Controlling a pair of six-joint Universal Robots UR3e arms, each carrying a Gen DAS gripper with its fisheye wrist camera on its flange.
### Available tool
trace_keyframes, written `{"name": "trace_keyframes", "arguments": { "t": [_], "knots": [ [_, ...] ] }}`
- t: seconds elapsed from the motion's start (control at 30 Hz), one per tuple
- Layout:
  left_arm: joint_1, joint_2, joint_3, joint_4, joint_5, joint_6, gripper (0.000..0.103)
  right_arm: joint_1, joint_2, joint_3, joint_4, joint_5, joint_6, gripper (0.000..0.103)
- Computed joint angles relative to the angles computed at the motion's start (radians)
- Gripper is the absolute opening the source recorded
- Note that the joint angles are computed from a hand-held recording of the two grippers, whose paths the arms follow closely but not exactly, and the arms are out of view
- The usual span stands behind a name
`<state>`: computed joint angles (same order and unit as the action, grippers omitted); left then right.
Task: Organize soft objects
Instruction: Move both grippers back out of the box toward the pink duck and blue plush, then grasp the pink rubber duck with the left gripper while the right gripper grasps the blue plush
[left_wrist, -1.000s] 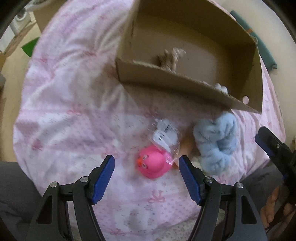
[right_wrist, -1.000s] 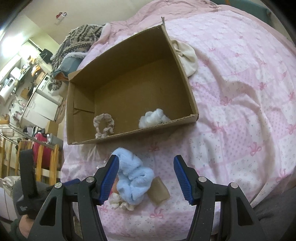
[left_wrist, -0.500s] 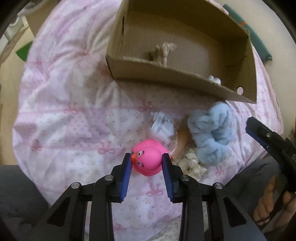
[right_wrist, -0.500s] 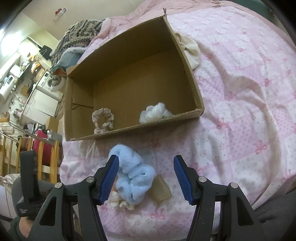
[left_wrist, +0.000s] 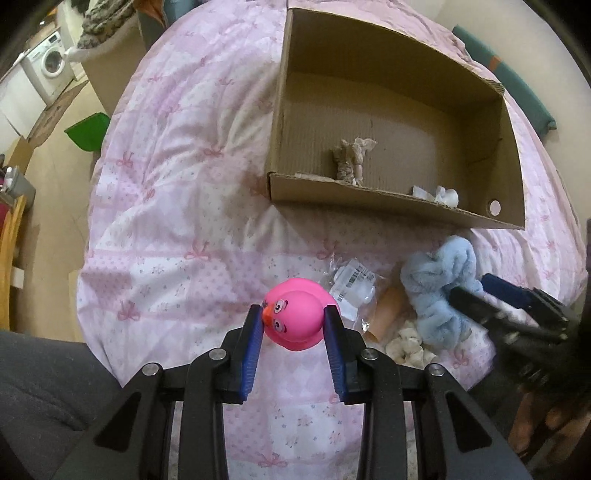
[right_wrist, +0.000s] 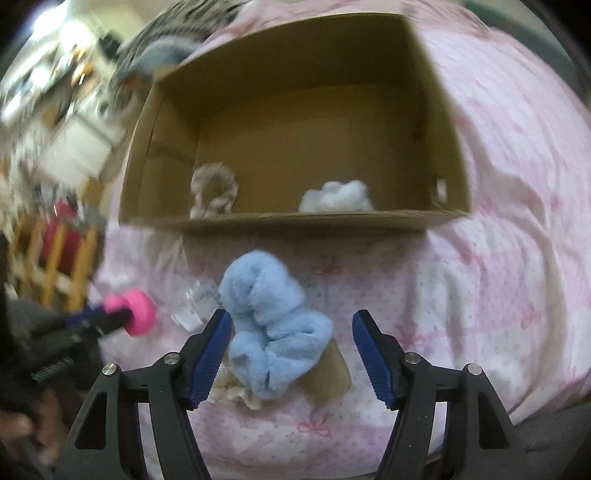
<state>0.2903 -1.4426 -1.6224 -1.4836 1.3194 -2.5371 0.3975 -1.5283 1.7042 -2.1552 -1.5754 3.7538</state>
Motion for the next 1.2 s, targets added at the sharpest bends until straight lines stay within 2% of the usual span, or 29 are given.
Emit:
{"name": "trace_keyframes", "arguments": {
  "t": [0.2, 0.4, 0.53, 0.63, 0.67, 0.7, 0.8, 0.9, 1.1, 1.2],
  "knots": [
    [0.008, -0.022, 0.025, -0.018, -0.004, -0.018, 0.030, 0.084, 0.147, -0.147, 0.078, -0.071, -0.081, 0.072],
    [0.015, -0.037, 0.031, -0.023, -0.012, -0.022, 0.030, 0.128, 0.172, -0.183, 0.086, -0.128, -0.112, 0.072],
    [0.009, -0.042, 0.024, -0.013, -0.009, -0.024, 0.030, 0.138, 0.230, -0.236, 0.160, -0.134, -0.124, 0.075],
    [0.009, -0.039, 0.017, -0.005, -0.009, -0.025, 0.030, 0.133, 0.226, -0.219, 0.151, -0.143, -0.118, 0.075],
    [0.009, -0.039, 0.013, 0.001, -0.008, -0.025, 0.030, 0.128, 0.220, -0.210, 0.144, -0.141, -0.114, 0.073],
    [0.009, -0.040, 0.010, 0.009, -0.008, -0.027, 0.030, 0.122, 0.207, -0.187, 0.125, -0.137, -0.112, 0.059],
    [0.013, -0.035, 0.001, 0.020, -0.015, -0.028, 0.030, 0.072, 0.145, -0.121, 0.103, -0.081, -0.130, 0.036],
    [0.019, -0.021, -0.012, 0.032, -0.020, -0.021, 0.030, 0.018, 0.068, -0.031, 0.033, -0.013, -0.142, 0.027],
    [0.040, 0.004, -0.035, 0.062, -0.035, -0.015, 0.030, -0.156, -0.179, 0.232, -0.168, 0.238, -0.110, 0.025],
    [0.054, 0.020, -0.042, 0.065, -0.049, -0.013, 0.030, -0.206, -0.265, 0.300, -0.210, 0.318, -0.095, 0.025]
  ]
}}
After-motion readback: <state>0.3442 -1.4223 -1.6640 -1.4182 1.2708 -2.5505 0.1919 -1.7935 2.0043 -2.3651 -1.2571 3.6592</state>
